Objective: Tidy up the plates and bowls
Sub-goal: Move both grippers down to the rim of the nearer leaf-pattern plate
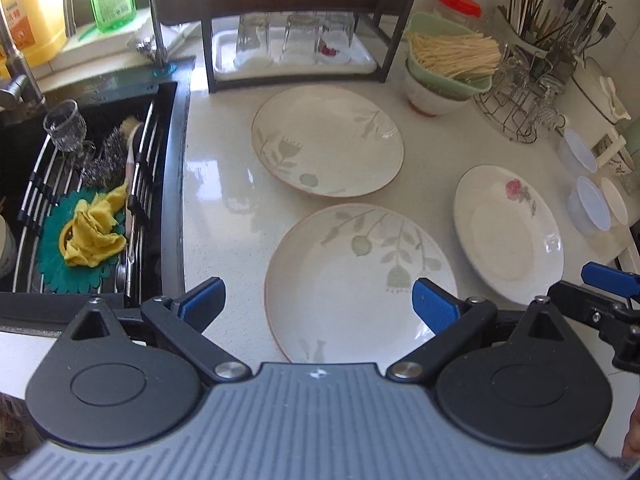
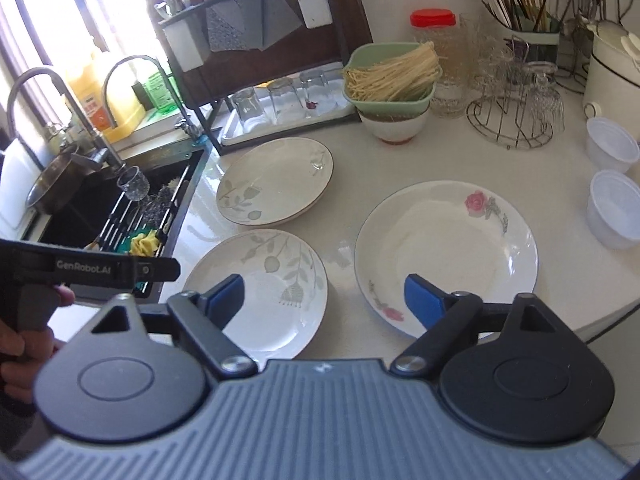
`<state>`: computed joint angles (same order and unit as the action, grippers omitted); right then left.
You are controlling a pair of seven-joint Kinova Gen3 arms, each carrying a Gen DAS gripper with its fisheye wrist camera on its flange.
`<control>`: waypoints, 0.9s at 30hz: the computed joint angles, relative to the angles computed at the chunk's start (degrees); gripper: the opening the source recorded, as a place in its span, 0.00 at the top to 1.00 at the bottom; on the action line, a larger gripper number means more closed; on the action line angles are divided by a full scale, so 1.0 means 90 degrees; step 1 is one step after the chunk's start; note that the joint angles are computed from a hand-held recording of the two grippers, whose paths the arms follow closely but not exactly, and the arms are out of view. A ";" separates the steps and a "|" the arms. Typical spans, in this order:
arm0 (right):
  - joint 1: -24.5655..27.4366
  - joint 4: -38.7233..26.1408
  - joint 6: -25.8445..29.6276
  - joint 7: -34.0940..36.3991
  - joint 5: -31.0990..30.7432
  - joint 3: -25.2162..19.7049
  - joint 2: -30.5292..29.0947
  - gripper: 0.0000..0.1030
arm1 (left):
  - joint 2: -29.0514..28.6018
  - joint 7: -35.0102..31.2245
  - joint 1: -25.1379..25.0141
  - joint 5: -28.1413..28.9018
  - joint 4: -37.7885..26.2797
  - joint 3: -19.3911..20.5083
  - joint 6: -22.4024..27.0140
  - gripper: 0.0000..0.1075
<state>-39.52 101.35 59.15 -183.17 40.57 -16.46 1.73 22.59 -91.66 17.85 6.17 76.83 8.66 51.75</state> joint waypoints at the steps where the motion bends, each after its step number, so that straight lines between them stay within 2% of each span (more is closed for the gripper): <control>1: -0.0033 -0.0057 0.0061 -0.0136 0.0056 -0.0019 0.0094 0.25 | 0.0068 -0.0136 -0.0080 0.0050 -0.0024 0.0034 0.0004 0.06; 4: -0.0173 -0.0197 0.0181 -0.0453 0.0100 0.0041 0.0368 0.28 | 0.0294 -0.0562 -0.0290 0.0231 -0.0068 0.0122 -0.0017 0.07; 7: -0.0204 -0.0108 -0.0151 -0.0723 -0.0040 0.0192 0.0484 0.32 | 0.0535 -0.0974 -0.0505 0.0495 -0.0142 0.0224 0.0038 0.07; 14: -0.0498 -0.0155 -0.0385 -0.1266 0.0108 0.0497 0.1020 0.33 | 0.0933 -0.2023 -0.0956 0.1173 -0.0129 0.0454 0.0041 0.11; 17: -0.0639 -0.0162 -0.0401 -0.1729 0.0192 0.0665 0.1235 0.33 | 0.1089 -0.2323 -0.1028 0.1317 -0.0186 0.0466 0.0054 0.17; 18: -0.0746 -0.0145 -0.0451 -0.1914 0.0183 0.0807 0.1294 0.37 | 0.1146 -0.2421 -0.1063 0.1377 -0.0216 0.0481 0.0084 0.20; 19: -0.0781 -0.0197 -0.0398 -0.1995 0.0135 0.0852 0.1375 0.49 | 0.1204 -0.2480 -0.1075 0.1415 -0.0257 0.0477 0.0124 0.21; 21: -0.0667 -0.0301 -0.0334 -0.1995 -0.0057 0.0811 0.1498 0.64 | 0.1383 -0.2477 -0.1091 0.1491 -0.0432 0.0451 0.0313 0.34; 22: -0.0710 -0.0314 -0.0296 -0.2120 -0.0097 0.0890 0.1543 0.68 | 0.1443 -0.2481 -0.1105 0.1538 -0.0469 0.0445 0.0352 0.36; 25: -0.0763 -0.0340 -0.0218 -0.2335 -0.0144 0.0995 0.1640 0.72 | 0.1551 -0.2486 -0.1079 0.1566 -0.0503 0.0400 0.0344 0.47; 27: -0.0713 -0.0173 -0.0558 -0.2508 -0.0138 0.1036 0.1563 0.72 | 0.1643 -0.2518 -0.1115 0.1613 -0.0574 0.0422 0.0403 0.57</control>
<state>-45.94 99.79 54.12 -205.74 39.33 -7.14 15.79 37.38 -114.33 7.82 20.68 71.66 12.46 55.38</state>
